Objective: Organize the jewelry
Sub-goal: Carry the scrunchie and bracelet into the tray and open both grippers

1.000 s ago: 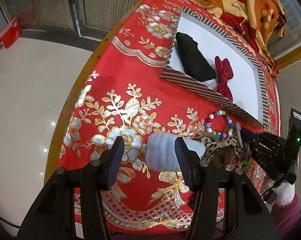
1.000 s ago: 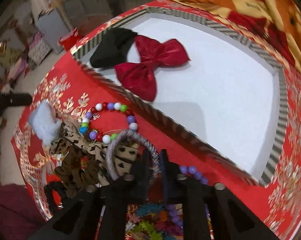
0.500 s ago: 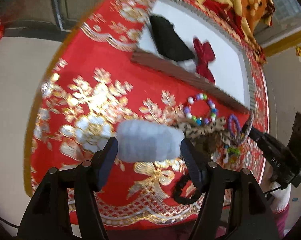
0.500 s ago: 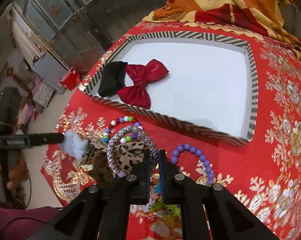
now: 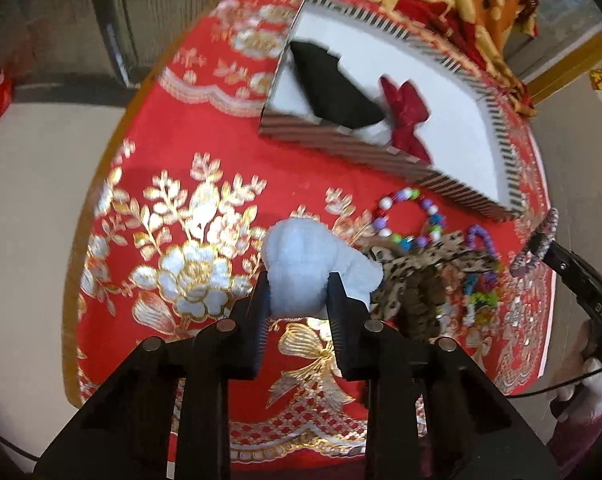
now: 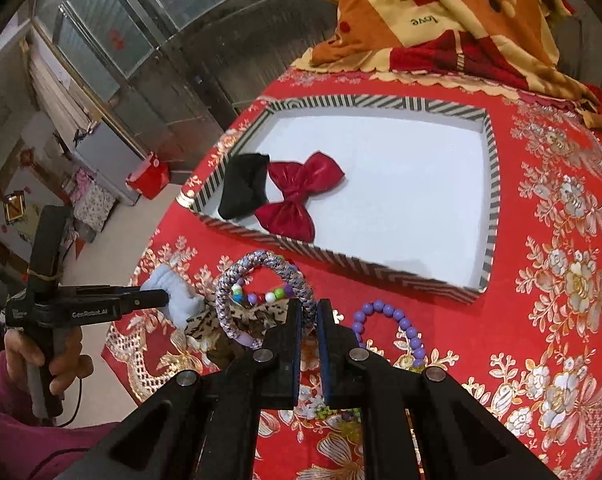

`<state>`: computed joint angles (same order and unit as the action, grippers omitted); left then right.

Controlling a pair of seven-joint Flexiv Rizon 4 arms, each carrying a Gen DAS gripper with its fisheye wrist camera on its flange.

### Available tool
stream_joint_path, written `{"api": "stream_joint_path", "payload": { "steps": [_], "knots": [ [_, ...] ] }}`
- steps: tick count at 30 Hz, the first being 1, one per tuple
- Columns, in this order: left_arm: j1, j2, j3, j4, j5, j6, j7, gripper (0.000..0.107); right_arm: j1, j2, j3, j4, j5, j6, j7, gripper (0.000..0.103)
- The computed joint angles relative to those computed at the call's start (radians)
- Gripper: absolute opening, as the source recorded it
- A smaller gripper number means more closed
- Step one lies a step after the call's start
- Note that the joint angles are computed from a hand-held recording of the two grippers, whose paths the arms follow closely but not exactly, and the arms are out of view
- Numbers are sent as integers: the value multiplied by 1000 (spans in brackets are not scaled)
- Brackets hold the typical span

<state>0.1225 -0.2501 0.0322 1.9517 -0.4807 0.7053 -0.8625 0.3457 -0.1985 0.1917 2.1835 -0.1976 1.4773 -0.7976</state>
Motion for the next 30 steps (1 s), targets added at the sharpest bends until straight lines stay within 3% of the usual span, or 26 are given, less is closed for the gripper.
{"api": "stream_joint_path", "payload": {
  "steps": [8,17,30],
  "knots": [
    [0,34,-17,-19,-93,-14,67,24,9,17,-34,-1,-52,3,48,7],
    [-27,-9,-44,-109,-142,23,61,24,-13,-3,-65,-57,-107,-45,75,7],
    [-78,-161,-75,-293,-9,128,-80,24,-75,-130,-35,-240,-14,-147,-70,7]
  ]
}}
